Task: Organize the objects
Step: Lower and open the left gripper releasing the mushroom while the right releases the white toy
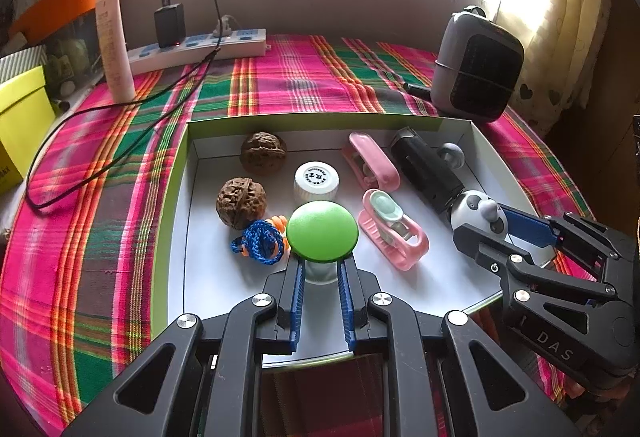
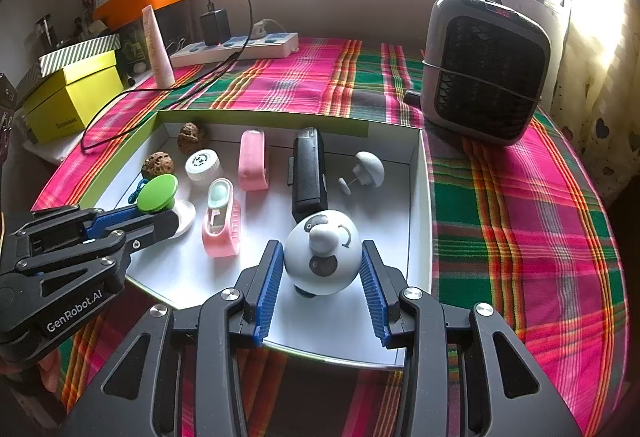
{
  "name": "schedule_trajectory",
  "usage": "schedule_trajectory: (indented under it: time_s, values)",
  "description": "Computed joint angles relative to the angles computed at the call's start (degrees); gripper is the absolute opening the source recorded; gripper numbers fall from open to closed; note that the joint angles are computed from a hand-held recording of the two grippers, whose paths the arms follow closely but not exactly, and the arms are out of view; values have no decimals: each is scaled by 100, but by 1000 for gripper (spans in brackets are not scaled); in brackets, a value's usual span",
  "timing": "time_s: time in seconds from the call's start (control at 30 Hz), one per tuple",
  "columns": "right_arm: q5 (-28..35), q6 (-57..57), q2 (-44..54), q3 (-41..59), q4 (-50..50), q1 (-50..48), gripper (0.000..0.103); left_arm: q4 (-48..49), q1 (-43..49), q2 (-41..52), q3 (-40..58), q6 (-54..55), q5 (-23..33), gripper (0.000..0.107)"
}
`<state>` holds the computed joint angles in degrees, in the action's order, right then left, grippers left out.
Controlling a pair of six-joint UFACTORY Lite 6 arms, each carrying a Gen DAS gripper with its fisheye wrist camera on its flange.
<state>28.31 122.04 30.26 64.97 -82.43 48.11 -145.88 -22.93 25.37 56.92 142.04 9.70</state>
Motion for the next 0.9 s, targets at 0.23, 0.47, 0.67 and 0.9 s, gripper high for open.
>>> schedule_trajectory:
  time_s: [0.23,0.47,0.67,0.9]
  values:
    - [10,10,-7,-7,-6,-4,41,-172,-13,4,-8,149,-29,19]
    - [56,-72,14,37,81,11,41,-258,-13,-18,-33,221,-47,22]
    - [68,-68,0,23,90,22,41,-273,-22,-35,-50,241,-39,26]
    - [93,-80,-20,15,99,34,41,-597,-51,-128,-159,580,27,33]
